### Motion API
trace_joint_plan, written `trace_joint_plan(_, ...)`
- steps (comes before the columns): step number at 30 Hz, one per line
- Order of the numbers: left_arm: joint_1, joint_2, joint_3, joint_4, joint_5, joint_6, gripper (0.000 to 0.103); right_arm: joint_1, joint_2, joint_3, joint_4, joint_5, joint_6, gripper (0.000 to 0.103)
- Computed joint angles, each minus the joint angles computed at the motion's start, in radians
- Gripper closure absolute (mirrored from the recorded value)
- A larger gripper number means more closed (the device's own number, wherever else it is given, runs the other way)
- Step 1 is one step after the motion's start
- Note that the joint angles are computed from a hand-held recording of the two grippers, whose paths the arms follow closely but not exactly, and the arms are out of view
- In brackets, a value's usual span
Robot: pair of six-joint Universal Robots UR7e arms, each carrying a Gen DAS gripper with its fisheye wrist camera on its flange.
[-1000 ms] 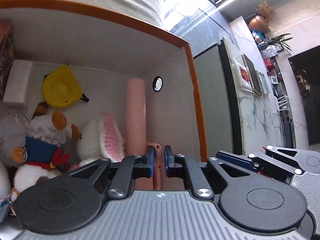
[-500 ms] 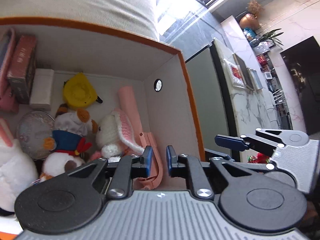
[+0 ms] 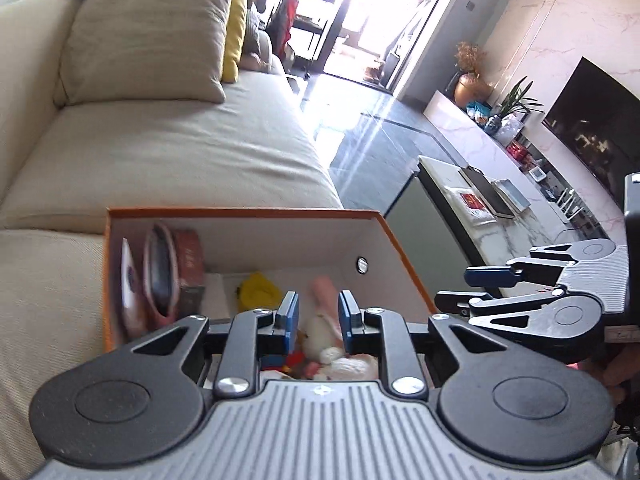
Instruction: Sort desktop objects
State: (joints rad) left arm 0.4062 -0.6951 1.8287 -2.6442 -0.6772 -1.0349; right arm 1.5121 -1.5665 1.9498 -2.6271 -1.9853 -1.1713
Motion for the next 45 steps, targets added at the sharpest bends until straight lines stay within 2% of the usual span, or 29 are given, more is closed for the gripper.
trace_joint_plan(4, -0.045, -0.04, 0.044, 0.125, 0.11, -0.055, 0.073, 0.007, -0.065, 0.062, 0.004, 0.09, 0.063, 0.055)
trace_joint_plan(5, -0.057, -0.05, 0.058, 0.153, 0.136, -0.077, 0.068, 0.009, -0.082, 0.083, -0.007, 0.114, 0.074, 0.052)
trace_joint_plan(7, -0.078, -0.076, 0.09, 0.2, 0.176, -0.125, 0.05, 0.01, -0.116, 0.129, -0.042, 0.162, 0.087, 0.048)
trace_joint_plan(8, -0.09, -0.087, 0.102, 0.229, 0.195, -0.155, 0.037, 0.009, -0.133, 0.155, -0.065, 0.185, 0.09, 0.047)
trace_joint_plan(10, -0.117, -0.109, 0.14, 0.274, 0.241, -0.204, 0.035, 0.002, -0.165, 0.209, -0.118, 0.228, 0.102, 0.04)
trace_joint_plan(11, -0.132, -0.115, 0.151, 0.318, 0.265, -0.243, 0.027, -0.003, -0.179, 0.236, -0.142, 0.246, 0.112, 0.039)
trace_joint_plan(12, -0.147, -0.121, 0.162, 0.376, 0.292, -0.297, 0.015, -0.008, -0.189, 0.261, -0.17, 0.257, 0.127, 0.039)
trace_joint_plan(13, -0.163, -0.125, 0.174, 0.436, 0.321, -0.357, 0.011, -0.013, -0.197, 0.289, -0.203, 0.262, 0.145, 0.036)
trace_joint_plan(15, -0.188, -0.125, 0.188, 0.556, 0.364, -0.47, 0.01, -0.026, -0.211, 0.346, -0.272, 0.272, 0.173, 0.034)
trace_joint_plan(17, -0.206, -0.124, 0.194, 0.654, 0.367, -0.561, 0.01, -0.038, -0.222, 0.393, -0.324, 0.269, 0.185, 0.034)
trace_joint_plan(21, -0.245, -0.115, 0.215, 0.778, 0.36, -0.688, 0.01, -0.075, -0.251, 0.475, -0.399, 0.314, 0.174, 0.033)
trace_joint_plan(25, -0.267, -0.112, 0.24, 0.79, 0.293, -0.747, 0.01, -0.108, -0.278, 0.515, -0.392, 0.352, 0.175, 0.03)
trace_joint_plan(30, -0.287, -0.115, 0.26, 0.806, 0.214, -0.825, 0.01, -0.122, -0.284, 0.556, -0.439, 0.367, 0.136, 0.03)
trace_joint_plan(37, -0.297, -0.132, 0.291, 0.779, 0.177, -0.864, 0.01, -0.114, -0.286, 0.569, -0.45, 0.352, 0.138, 0.029)
trace_joint_plan(45, -0.3, -0.147, 0.309, 0.761, 0.169, -0.873, 0.01, -0.116, -0.287, 0.573, -0.446, 0.351, 0.138, 0.029)
